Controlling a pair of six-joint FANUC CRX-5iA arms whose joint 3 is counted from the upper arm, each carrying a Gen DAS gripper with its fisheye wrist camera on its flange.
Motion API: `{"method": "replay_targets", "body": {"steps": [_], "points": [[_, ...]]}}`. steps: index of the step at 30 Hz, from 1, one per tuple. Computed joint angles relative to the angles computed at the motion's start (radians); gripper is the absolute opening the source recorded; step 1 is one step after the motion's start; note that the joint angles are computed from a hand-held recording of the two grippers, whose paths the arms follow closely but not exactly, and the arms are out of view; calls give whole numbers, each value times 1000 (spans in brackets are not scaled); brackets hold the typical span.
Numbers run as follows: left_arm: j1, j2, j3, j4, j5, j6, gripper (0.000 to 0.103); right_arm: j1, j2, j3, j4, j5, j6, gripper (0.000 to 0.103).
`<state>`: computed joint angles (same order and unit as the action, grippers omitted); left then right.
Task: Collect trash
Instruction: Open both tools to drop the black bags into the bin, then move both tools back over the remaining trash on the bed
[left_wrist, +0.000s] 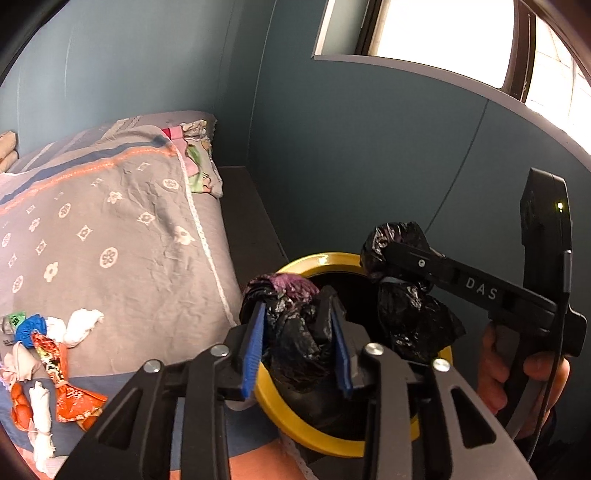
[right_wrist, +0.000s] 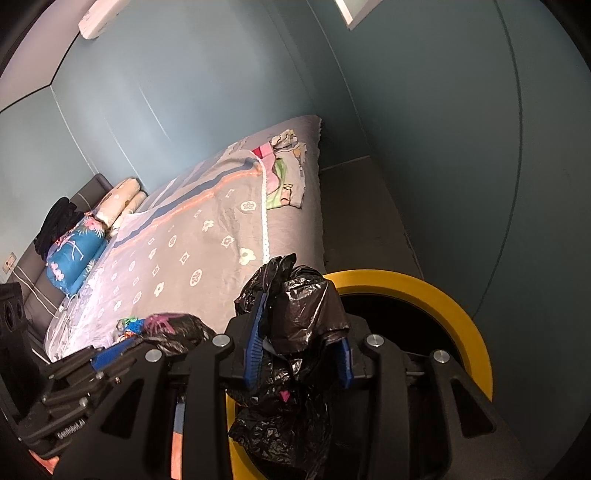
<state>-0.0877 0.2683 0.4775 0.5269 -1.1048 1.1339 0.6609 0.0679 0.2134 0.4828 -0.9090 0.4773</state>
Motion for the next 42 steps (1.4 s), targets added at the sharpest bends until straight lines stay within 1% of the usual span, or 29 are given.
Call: {"method": "replay_targets", "body": {"steps": [2,3,6,8,9,13,17,18,21,22,28,33,36,39,42], "points": [[-1,-7,-14,7,8,-5,46,-1,2,-2,11,0,-17,37],[-1,-12,-21,9,14,-10,52,0,11,8,16,-2,-24,40],[1,-26,-41,9,25,-19,58,2,0,-11,45,-2,-61,47],[6,-29,-46,8,24,-14,66,4,-6,-20,61,-3,-82,52],[7,-32,-47,0,26,-12,67,5,-9,-25,72,-2,-95,55],[13,-55,-66,-33,67,-4,80,19,-23,-55,145,-9,-149,64],[28,-78,-74,-73,106,23,89,38,-24,-75,232,-17,-190,71],[33,-88,-83,-80,120,25,90,39,-28,-81,241,-10,-194,74],[53,-109,-97,-92,149,28,94,45,-30,-86,260,13,-195,78],[61,-116,-103,-94,158,29,94,49,-28,-87,272,21,-201,81],[108,-137,-113,-103,185,52,95,67,-15,-74,297,60,-199,88],[145,-164,-138,-119,215,61,95,88,10,-40,294,87,-148,89],[171,-177,-153,-120,226,67,95,105,27,-32,327,113,-138,90],[197,-189,-165,-125,241,79,95,120,42,-30,381,135,-159,90],[219,-200,-173,-151,259,91,95,135,57,-19,409,139,-148,92]]}}
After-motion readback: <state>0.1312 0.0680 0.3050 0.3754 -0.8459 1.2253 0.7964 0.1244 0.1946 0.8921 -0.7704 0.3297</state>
